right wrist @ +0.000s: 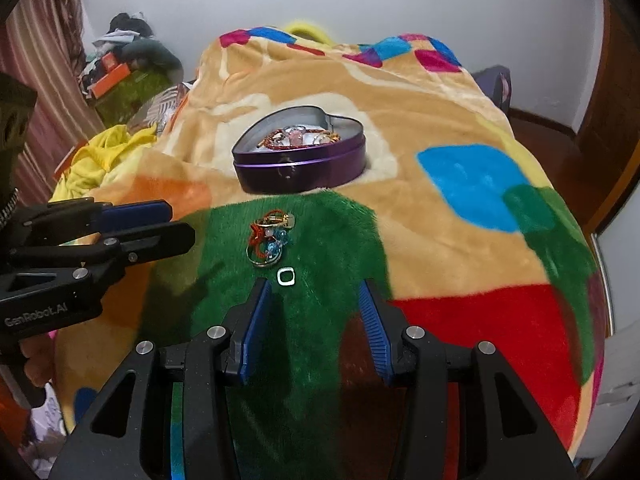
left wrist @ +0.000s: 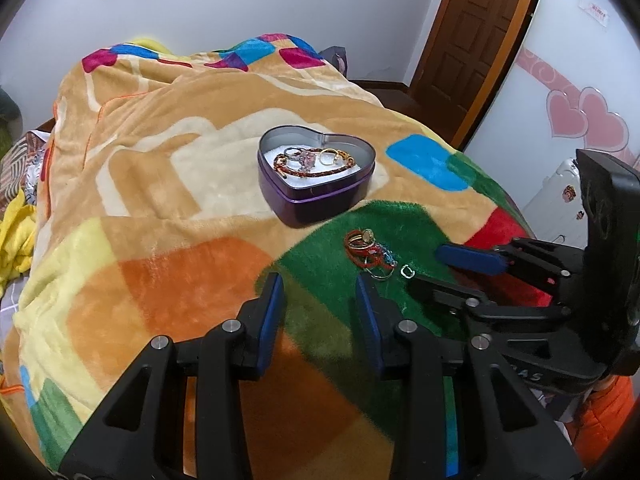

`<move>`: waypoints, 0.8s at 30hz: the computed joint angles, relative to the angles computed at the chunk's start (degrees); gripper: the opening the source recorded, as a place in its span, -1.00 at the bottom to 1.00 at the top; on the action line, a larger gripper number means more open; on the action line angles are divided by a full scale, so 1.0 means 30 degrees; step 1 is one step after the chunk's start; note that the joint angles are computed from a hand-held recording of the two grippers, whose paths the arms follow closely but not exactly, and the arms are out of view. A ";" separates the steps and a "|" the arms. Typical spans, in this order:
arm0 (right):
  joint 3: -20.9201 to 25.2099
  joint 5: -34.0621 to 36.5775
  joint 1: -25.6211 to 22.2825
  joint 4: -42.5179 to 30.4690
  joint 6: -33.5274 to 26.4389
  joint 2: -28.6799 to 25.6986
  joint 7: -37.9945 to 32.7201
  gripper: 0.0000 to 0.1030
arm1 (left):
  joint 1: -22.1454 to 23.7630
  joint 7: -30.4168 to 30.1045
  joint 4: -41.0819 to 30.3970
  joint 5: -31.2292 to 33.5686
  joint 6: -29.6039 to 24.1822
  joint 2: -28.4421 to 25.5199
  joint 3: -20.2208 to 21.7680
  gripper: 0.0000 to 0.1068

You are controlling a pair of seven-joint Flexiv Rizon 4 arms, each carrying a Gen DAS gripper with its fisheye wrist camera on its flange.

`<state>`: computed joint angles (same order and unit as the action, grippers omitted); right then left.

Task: Organize jewelry
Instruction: 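Move the right gripper back and close it on a small silver ring, then carry the silver ring to the tin while the left gripper grasps a red beaded ring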

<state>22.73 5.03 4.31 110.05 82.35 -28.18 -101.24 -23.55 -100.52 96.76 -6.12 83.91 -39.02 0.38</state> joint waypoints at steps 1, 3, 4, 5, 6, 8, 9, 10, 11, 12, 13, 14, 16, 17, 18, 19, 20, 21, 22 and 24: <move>0.0051 -0.0032 0.0008 -0.0008 0.0128 -0.0060 -0.0147 -0.36 | 0.0143 0.0090 0.0032 -0.0034 0.0052 -0.0002 -0.0163 -0.31; 0.0566 0.0064 -0.0397 -0.0217 -0.0034 -0.0255 -0.0680 -0.51 | 0.0180 0.0153 -0.0050 -0.0056 0.0125 -0.0073 -0.0213 -0.32; 0.0576 0.0062 -0.0381 -0.0312 -0.0064 -0.0349 -0.0785 -0.58 | 0.0261 0.0241 -0.0104 -0.0094 0.0143 -0.0108 -0.0325 -0.32; 0.0523 0.0023 -0.0327 -0.0379 -0.0074 -0.0428 -0.0867 -0.62 | 0.0370 0.0354 -0.0113 -0.0142 0.0191 -0.0126 -0.0479 -0.32; 0.0528 0.0012 -0.0315 -0.0430 -0.0099 -0.0487 -0.0960 -0.68 | 0.0522 0.0494 -0.0121 -0.0223 0.0266 -0.0159 -0.0704 -0.32; 0.0981 0.0192 -0.0681 -0.0562 -0.0193 -0.0620 -0.1451 -0.80 | 0.0727 0.0768 -0.0259 -0.0399 0.0237 -0.0279 -0.1043 -0.35; 0.1446 0.0341 -0.1060 -0.0634 -0.0420 -0.0684 -0.1955 -0.83 | 0.0672 0.0818 -0.0400 -0.0458 0.0128 -0.0359 -0.1014 -0.38; 0.1419 0.0398 -0.0999 -0.0479 -0.0152 -0.0642 -0.2218 -0.83 | 0.0618 0.0845 -0.0532 -0.0508 0.0019 -0.0424 -0.0970 -0.38; 0.1262 0.0380 -0.0848 -0.0338 0.0072 -0.0592 -0.2309 -0.83 | 0.0649 0.0924 -0.0684 -0.0589 -0.0089 -0.0522 -0.1067 -0.40; 0.1243 0.0403 -0.0824 -0.0345 0.0091 -0.0593 -0.2349 -0.83 | 0.0815 0.1105 -0.0780 -0.0705 -0.0132 -0.0617 -0.1367 -0.43; 0.1465 0.0586 -0.1042 -0.0392 0.0034 -0.0610 -0.2460 -0.83 | 0.0873 0.1217 -0.0838 -0.0787 -0.0143 -0.0671 -0.1516 -0.44; 0.1726 0.0823 -0.1313 -0.0496 -0.0092 -0.0639 -0.2575 -0.83 | 0.0928 0.1370 -0.0913 -0.0850 -0.0150 -0.0737 -0.1679 -0.46; 0.2007 0.1283 -0.1642 -0.0685 -0.0256 -0.0647 -0.2715 -0.83 | 0.0924 0.1623 -0.1071 -0.0930 -0.0152 -0.0847 -0.1838 -0.50; 0.1901 0.1407 -0.1558 -0.0684 -0.0218 -0.0596 -0.2670 -0.83 | 0.0909 0.1737 -0.1190 -0.0977 -0.0170 -0.0920 -0.1910 -0.54; 0.1816 0.1545 -0.1533 -0.0659 -0.0140 -0.0526 -0.2637 -0.83 | 0.0879 0.1805 -0.1290 -0.1034 -0.0192 -0.0985 -0.1937 -0.56; 0.1797 0.1694 -0.1577 -0.0660 -0.0096 -0.0466 -0.2627 -0.83 | 0.0903 0.1915 -0.1412 -0.1107 -0.0233 -0.1066 -0.2042 -0.58; 0.1737 0.1808 -0.1585 -0.0670 -0.0064 -0.0408 -0.2588 -0.83 | 0.1017 0.2101 -0.1528 -0.1210 -0.0278 -0.1162 -0.2276 -0.63; 0.1669 0.1916 -0.1591 -0.0638 -0.0004 -0.0332 -0.2541 -0.83 | 0.1061 0.2236 -0.1641 -0.1303 -0.0338 -0.1254 -0.2418 -0.67; 0.1563 0.2011 -0.1568 -0.0590 0.0085 -0.0256 -0.2451 -0.83 | 0.1030 0.2308 -0.1770 -0.1369 -0.0418 -0.1342 -0.2417 -0.67; 0.1459 0.2176 -0.1610 -0.0564 0.0156 -0.0165 -0.2308 -0.83 | 0.0673 0.2179 -0.2266 -0.1428 -0.0848 -0.1618 -0.2015 -0.68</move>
